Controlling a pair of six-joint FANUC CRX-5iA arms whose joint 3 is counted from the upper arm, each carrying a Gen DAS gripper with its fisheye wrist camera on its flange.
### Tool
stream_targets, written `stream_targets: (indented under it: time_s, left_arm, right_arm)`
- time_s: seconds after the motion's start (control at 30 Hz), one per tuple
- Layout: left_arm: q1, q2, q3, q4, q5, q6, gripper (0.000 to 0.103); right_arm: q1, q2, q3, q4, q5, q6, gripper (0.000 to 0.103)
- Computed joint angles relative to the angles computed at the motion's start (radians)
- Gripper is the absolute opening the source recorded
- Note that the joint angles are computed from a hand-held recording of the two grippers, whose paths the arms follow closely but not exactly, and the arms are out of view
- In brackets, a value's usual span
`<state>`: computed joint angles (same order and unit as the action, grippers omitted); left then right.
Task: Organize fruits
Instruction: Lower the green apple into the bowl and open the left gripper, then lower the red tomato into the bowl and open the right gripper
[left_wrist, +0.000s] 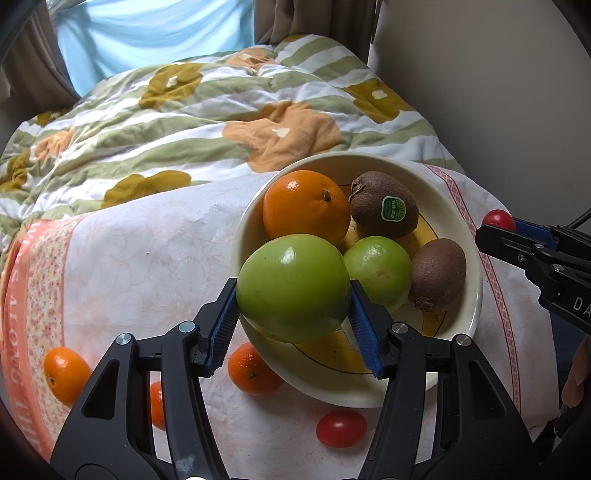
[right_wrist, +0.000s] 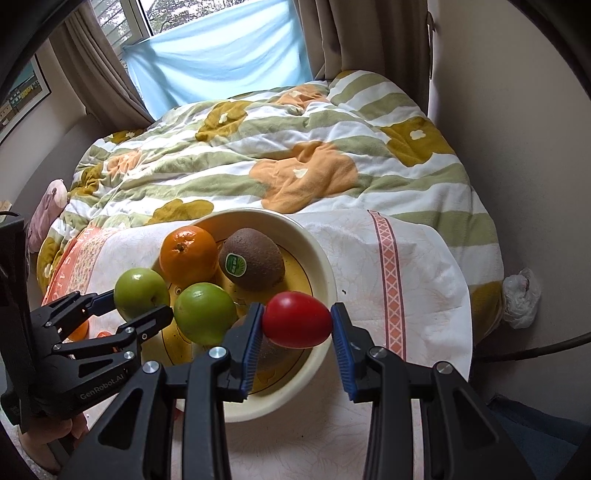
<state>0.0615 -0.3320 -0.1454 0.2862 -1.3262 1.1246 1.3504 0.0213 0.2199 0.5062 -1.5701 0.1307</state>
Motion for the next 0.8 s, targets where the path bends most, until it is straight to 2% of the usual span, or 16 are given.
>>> stream_targets:
  time_s: [0.03, 0.1, 0.13, 0.17, 0.27, 0.53, 0.8]
  left_arm:
    - [0.007, -0.001, -0.005, 0.012, -0.001, -0.007, 0.061]
    - [0.017, -0.004, -0.010, 0.030, -0.003, -0.026, 0.076]
    - [0.018, -0.009, -0.012, 0.032, 0.003, -0.027, 0.094]
    - [0.023, -0.019, -0.017, 0.037, 0.012, -0.029, 0.103]
    - [0.043, -0.034, -0.022, 0.069, 0.009, -0.045, 0.103]
    - [0.059, -0.063, 0.010, 0.040, -0.028, -0.073, 0.103]
    - [0.108, -0.097, 0.022, 0.042, -0.058, -0.088, 0.103]
  right_arm:
    - [0.000, 0.001, 0.000, -0.001, 0.003, 0.001, 0.034]
    - [-0.001, 0.003, 0.000, -0.002, 0.007, 0.004, 0.034]
    - [-0.001, 0.004, 0.001, -0.002, 0.008, 0.005, 0.034]
    - [-0.001, 0.005, 0.002, -0.002, 0.009, 0.005, 0.034]
    - [0.002, 0.008, 0.007, 0.001, 0.008, 0.008, 0.034]
    - [0.008, 0.015, 0.027, 0.020, 0.007, 0.027, 0.034]
    - [-0.011, 0.024, 0.047, 0.010, 0.055, 0.122, 0.034]
